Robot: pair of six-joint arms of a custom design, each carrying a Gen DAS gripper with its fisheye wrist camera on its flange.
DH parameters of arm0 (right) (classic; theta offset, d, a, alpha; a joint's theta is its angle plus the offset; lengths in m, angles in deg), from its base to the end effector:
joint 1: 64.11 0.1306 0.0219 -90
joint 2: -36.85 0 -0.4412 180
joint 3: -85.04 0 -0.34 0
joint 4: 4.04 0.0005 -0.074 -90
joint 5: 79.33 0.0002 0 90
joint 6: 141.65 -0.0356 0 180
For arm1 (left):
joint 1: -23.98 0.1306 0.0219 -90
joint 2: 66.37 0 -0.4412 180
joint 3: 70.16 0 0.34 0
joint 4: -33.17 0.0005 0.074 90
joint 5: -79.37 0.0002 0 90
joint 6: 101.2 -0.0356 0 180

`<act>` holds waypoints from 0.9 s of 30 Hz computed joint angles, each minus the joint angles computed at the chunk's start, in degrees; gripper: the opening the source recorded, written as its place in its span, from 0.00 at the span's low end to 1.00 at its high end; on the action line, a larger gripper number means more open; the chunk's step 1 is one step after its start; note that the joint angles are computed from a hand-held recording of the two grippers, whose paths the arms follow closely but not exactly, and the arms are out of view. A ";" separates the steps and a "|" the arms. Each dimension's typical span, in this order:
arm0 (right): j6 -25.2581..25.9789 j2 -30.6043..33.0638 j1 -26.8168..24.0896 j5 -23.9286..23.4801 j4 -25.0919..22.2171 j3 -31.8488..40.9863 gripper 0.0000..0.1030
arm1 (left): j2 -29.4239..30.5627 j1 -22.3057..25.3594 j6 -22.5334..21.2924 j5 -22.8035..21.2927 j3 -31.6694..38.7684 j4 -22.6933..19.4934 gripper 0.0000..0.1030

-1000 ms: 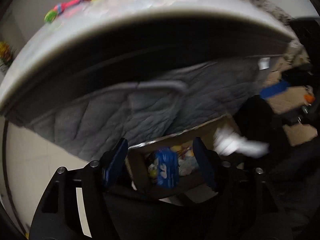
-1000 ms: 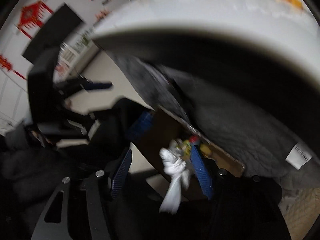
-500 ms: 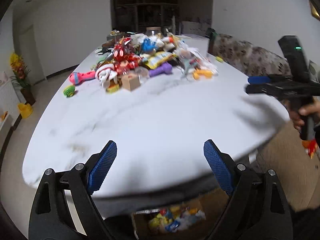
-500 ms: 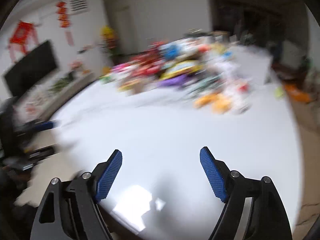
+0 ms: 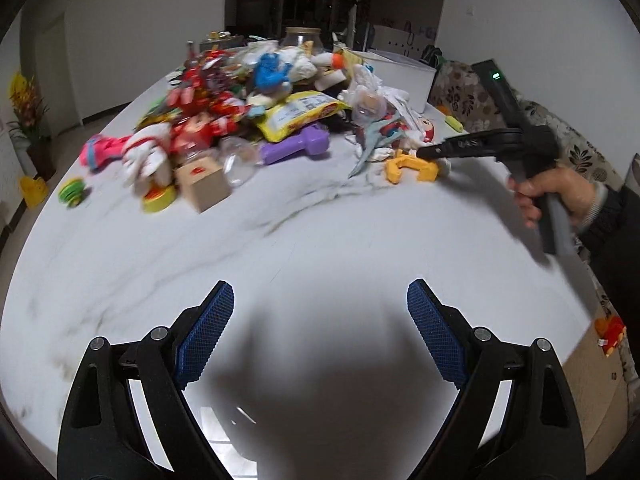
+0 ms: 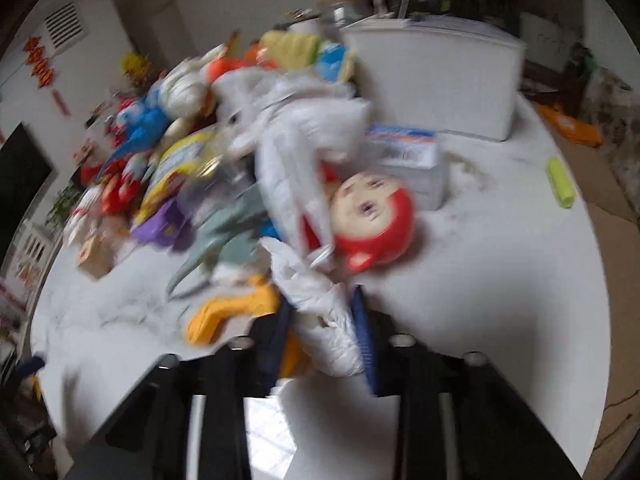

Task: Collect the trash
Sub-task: 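Grasp a white plastic bag with right gripper while left grasps yellow excavator toy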

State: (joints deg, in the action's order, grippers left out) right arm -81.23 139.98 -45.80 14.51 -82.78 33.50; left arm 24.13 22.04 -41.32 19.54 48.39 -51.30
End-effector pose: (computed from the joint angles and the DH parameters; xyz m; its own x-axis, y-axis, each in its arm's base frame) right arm 0.4704 0.1526 0.6177 -0.7989 0.2544 -0.5449 0.1366 0.9592 0.2475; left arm 0.3828 -0.0314 0.6443 -0.5661 0.4533 -0.6885 0.6834 0.7251 -0.0846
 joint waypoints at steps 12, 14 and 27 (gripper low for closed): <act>-19.52 -27.86 4.46 -3.25 28.36 -30.67 0.19 | 7.47 -19.56 10.77 -13.73 6.77 4.79 0.84; -20.22 -30.55 5.43 -0.21 28.41 -32.85 0.20 | 9.01 -21.91 12.20 -17.68 7.97 4.64 0.84; -22.48 -34.11 12.32 6.62 29.73 -37.00 0.21 | 5.01 -16.82 14.45 -8.43 3.53 6.23 0.28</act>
State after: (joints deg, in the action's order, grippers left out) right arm -103.71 105.88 -33.48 21.13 -53.04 -3.49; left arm 29.14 5.22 -26.87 11.11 51.92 -45.08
